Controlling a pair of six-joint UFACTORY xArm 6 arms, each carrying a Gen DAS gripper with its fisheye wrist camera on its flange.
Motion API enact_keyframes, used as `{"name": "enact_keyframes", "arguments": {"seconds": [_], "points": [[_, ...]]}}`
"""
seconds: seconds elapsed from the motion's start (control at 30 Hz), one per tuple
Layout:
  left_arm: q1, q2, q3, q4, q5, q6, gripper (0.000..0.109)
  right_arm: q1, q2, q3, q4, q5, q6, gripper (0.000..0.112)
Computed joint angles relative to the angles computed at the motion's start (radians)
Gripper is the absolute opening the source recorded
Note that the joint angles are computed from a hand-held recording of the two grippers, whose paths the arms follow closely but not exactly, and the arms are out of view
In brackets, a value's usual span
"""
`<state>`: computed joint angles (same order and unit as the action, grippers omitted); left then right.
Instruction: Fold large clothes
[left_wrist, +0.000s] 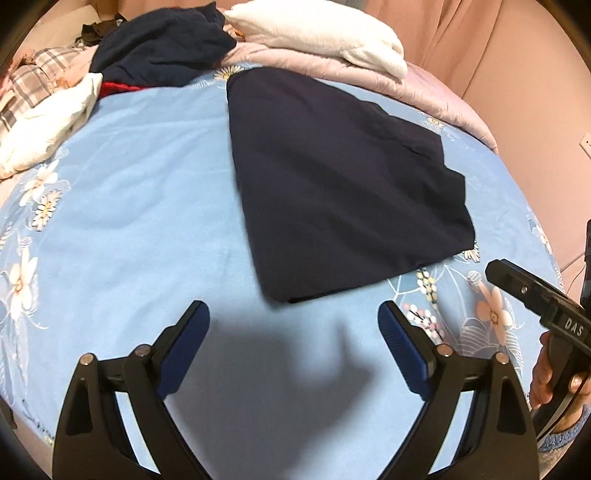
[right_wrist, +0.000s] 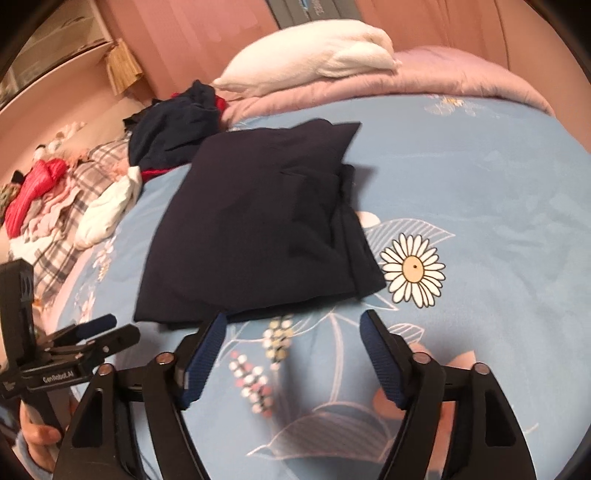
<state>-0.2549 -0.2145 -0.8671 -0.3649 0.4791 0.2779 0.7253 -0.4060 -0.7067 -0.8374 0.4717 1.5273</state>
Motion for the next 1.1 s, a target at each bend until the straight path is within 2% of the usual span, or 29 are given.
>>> {"name": "enact_keyframes", "arguments": {"seconds": [0.17,0.23,0.27,0.37,0.4,0.57,0.83,1.0,1.1], "points": [[-0.008,-0.088,0.056,0.108,-0.01,-0.1,0.1,0.056,-0.007,-0.025,-0.03,0.063,0.015,0.084],[-0.011,-0.124,0.074,0.194,-0.007,-0.178,0.102,0.078,-0.009,-0.036,-0.036,0.092,0.016,0.094],[-0.011,-0.129,0.072,0.234,-0.01,-0.21,0.102,0.09,-0.008,-0.045,-0.041,0.112,0.019,0.095],[-0.012,-0.165,0.08,0.295,-0.007,-0.27,0.102,0.131,-0.016,-0.065,-0.088,0.177,0.051,0.097],[-0.012,-0.174,0.082,0.303,-0.004,-0.278,0.102,0.146,-0.02,-0.074,-0.097,0.208,0.057,0.102],[-0.024,-0.224,0.077,0.427,0.018,-0.373,0.103,0.22,-0.018,-0.124,-0.126,0.35,0.061,0.102],[-0.039,-0.296,0.077,0.388,0.038,-0.35,0.103,0.294,-0.023,-0.174,-0.167,0.453,0.06,0.102],[-0.042,-0.316,0.075,0.378,0.044,-0.346,0.103,0.309,-0.024,-0.186,-0.179,0.464,0.06,0.102],[-0.046,-0.321,0.082,0.425,0.049,-0.396,0.103,0.305,-0.011,-0.187,-0.162,0.471,0.067,0.102]]}}
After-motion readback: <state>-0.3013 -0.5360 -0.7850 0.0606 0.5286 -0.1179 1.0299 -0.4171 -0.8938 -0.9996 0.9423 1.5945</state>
